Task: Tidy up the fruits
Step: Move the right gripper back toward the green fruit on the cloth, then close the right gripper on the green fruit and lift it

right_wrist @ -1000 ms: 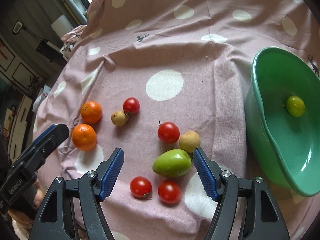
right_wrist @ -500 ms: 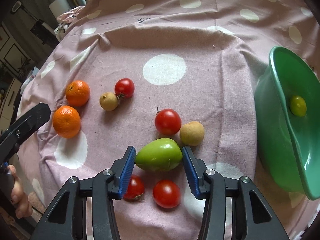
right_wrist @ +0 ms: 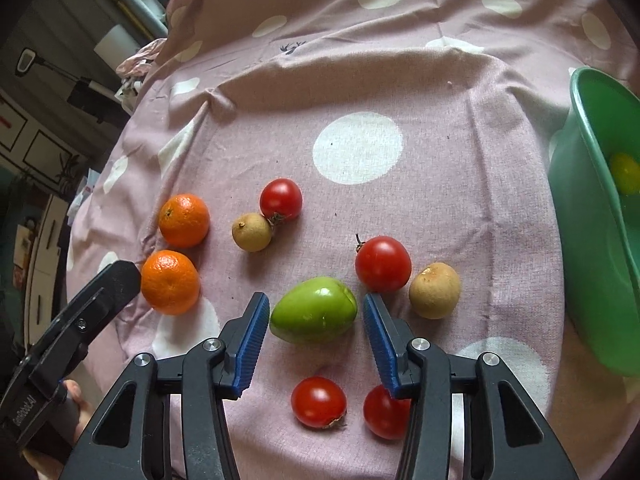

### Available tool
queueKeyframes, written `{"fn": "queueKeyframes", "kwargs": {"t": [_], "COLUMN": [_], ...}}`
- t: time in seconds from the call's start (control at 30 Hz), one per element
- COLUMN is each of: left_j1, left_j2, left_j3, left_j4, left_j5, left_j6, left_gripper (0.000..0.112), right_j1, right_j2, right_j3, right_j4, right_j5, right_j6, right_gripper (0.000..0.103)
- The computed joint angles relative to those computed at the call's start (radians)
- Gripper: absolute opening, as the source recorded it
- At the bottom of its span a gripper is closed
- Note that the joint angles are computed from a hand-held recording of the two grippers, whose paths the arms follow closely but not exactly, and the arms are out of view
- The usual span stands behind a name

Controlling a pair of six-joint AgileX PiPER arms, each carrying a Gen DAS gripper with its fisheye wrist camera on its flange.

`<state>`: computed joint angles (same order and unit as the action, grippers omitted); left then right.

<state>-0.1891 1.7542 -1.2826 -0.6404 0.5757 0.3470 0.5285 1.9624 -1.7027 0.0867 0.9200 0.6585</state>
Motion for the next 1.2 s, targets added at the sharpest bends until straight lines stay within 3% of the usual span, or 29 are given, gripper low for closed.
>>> {"fn": "queueKeyframes", "kwargs": {"t": [0.17, 0.3, 0.43, 0.57, 0.77, 0.93, 1.2], "left_j1": [0.001, -0.041, -0.066, -0.073, -0.074, -0.100, -0.108], "left_j2": [0.011, -0.004, -0.006, 0.019, 0.096, 0.096, 0.105], "left_j3": [-0.008, 0.009, 0.010, 0.002, -0.058, -0.059, -0.060], "left_j4": [-0.093, -0.061, -0.083, -0.170, -0.217, -0.166, -0.151], "left_j5": [0.055, 0.005, 0.004, 0.025, 0.105, 0.064, 0.090], "left_j6": [0.074, 0.055, 0.069, 0.146, 0.140, 0.099, 0.100], "left_gripper": [0.074, 0.068, 0.058, 0.052, 0.033, 0.030, 0.032], "right_j1": [-0.015, -0.040, -0.050, -0.062, -0.042, -0.052, -0.061], "right_j2": [-0.057, -0.102, -0.055, 0.016, 0.136, 0.144, 0.114], "right_j3": [0.051, 0.122, 0.065, -0.025, -0.181, -0.188, -0.151], "right_j4": [0.002, 0.029, 0.004, 0.075, 0.046, 0.069, 0.105], "right_j5": [-0.053, -0.152, -0.162, -0.191, -0.104, -0.058, -0.009], "right_j6": [-0.008, -0.021, -0.004, -0.109, -0.132, -0.153, -0.187], "right_gripper": [0.051, 0.051, 0.046, 0.040, 0.030, 0.030, 0.030]}}
